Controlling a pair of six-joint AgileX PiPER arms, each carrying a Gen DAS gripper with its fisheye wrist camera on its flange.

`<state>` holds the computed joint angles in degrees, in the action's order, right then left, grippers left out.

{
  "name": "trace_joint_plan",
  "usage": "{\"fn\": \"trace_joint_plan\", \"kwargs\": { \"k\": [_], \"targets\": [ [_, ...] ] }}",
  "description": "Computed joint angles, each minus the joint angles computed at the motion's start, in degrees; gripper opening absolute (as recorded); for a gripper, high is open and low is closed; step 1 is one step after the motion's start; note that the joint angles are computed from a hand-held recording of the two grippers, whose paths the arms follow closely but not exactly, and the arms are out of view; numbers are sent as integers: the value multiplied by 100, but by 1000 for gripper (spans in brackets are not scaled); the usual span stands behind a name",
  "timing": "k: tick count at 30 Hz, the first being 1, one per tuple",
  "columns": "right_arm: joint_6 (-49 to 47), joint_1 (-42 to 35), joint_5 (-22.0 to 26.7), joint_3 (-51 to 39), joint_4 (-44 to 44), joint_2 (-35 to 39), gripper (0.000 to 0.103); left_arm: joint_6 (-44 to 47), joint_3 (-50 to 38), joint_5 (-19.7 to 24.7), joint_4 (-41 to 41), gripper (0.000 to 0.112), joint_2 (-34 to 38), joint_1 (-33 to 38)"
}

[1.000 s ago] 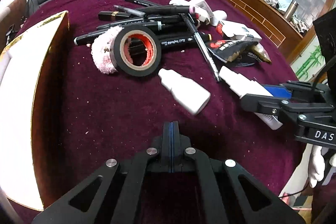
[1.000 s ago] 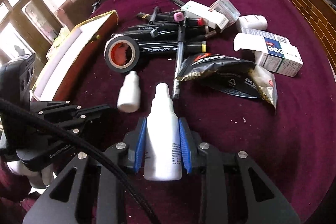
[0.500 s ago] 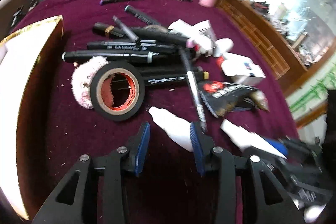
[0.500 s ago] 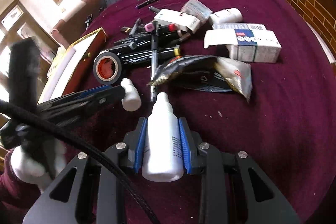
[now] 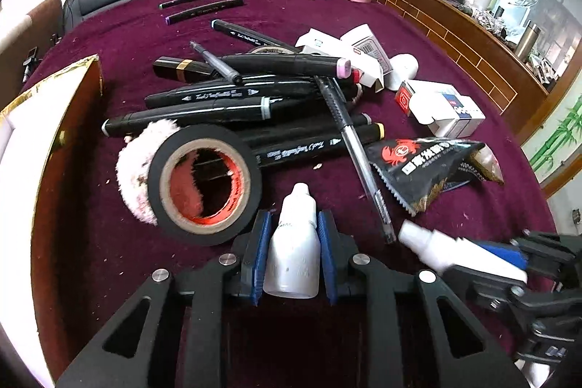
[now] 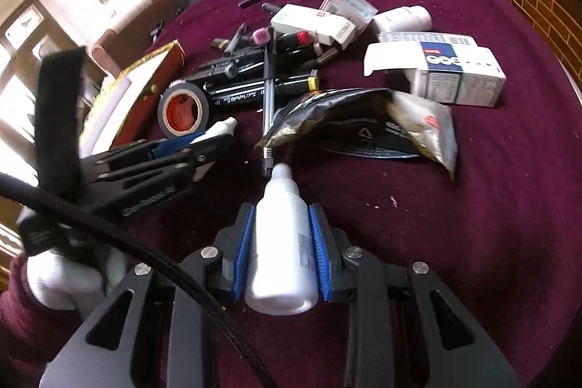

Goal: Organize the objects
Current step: 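Close the left tool on the small white dropper bottle and lift it, then carry both bottles into the gold-rimmed white tray and open both tools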

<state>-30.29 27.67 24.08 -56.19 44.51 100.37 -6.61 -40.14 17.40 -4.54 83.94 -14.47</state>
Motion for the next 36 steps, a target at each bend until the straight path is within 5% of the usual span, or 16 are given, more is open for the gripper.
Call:
{"fn": "trace_joint_plan", "kwargs": {
  "k": [8, 19, 26, 36],
  "targets": [
    [1347, 333, -64, -490, -1504, 405, 28, 2315, 599, 212, -2052, 22, -734, 686],
    [3754, 832, 29, -563, -3772, 321, 28, -525, 953, -302, 792, 22, -768, 221],
    [4146, 988, 147, -572, -3947, 236, 28, 754, 1102, -368, -324, 22, -935, 408],
    [4013, 1252, 332, -847, -3602, -109, 28, 999, 1331, 108, -213, 22, -2283, 1012]
  ]
}}
